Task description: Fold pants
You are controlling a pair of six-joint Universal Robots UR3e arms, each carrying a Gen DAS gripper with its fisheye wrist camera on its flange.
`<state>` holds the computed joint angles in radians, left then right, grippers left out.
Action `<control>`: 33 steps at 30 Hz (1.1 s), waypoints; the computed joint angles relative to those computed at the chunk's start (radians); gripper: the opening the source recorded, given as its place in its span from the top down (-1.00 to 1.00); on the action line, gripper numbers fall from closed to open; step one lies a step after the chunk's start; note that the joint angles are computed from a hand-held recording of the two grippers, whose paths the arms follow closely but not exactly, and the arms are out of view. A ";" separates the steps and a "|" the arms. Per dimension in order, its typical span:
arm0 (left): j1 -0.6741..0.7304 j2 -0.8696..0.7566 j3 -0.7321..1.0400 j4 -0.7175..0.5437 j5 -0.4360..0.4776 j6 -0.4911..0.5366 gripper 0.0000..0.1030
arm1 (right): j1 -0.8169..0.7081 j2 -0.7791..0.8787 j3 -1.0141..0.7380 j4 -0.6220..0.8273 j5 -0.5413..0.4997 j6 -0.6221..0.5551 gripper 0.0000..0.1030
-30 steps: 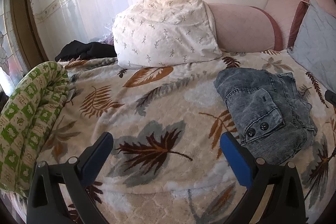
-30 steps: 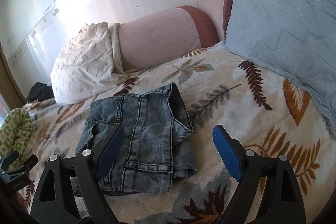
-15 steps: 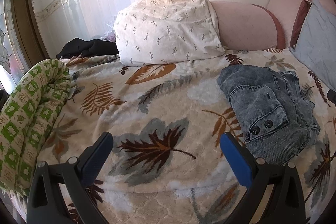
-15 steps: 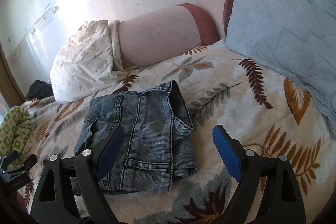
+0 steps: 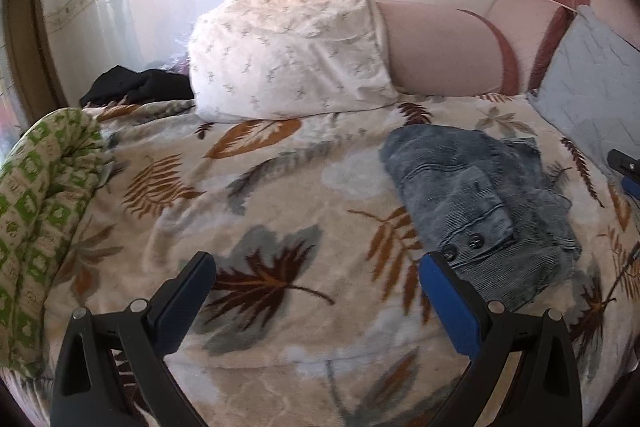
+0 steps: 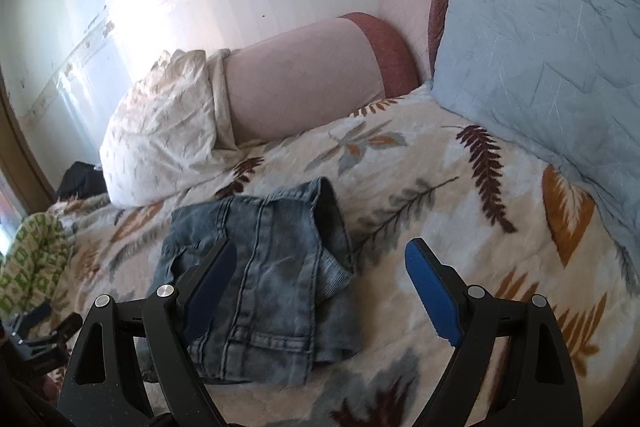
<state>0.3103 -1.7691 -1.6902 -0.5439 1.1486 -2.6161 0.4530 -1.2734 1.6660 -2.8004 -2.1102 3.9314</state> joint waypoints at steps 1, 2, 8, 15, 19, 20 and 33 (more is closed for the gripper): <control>-0.007 -0.008 0.016 -0.019 -0.005 0.000 -0.99 | -0.013 -0.010 0.016 -0.006 0.013 0.009 -0.68; -0.016 -0.017 0.037 -0.045 -0.006 0.001 -0.99 | -0.032 -0.023 0.033 -0.011 0.043 0.016 -0.68; -0.069 -0.092 0.168 -0.144 0.001 -0.024 -0.99 | -0.099 -0.025 0.039 -0.023 0.163 -0.019 -0.68; -0.109 -0.218 0.357 -0.232 -0.030 -0.071 -0.99 | -0.285 -0.008 0.089 -0.088 0.527 -0.047 -0.68; -0.139 -0.280 0.415 -0.226 -0.031 -0.057 -0.99 | -0.325 -0.001 0.099 -0.079 0.558 -0.011 -0.68; -0.147 -0.295 0.432 -0.231 -0.033 -0.049 -0.99 | -0.334 -0.004 0.112 -0.091 0.572 0.001 -0.68; -0.132 -0.367 0.547 -0.456 -0.214 0.053 -0.99 | -0.329 0.053 0.068 -0.031 0.602 0.018 -0.68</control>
<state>0.1778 -2.1359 -1.1432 -1.0003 0.9342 -2.5635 0.1236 -1.2204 1.7338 -2.8314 -1.5077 3.9492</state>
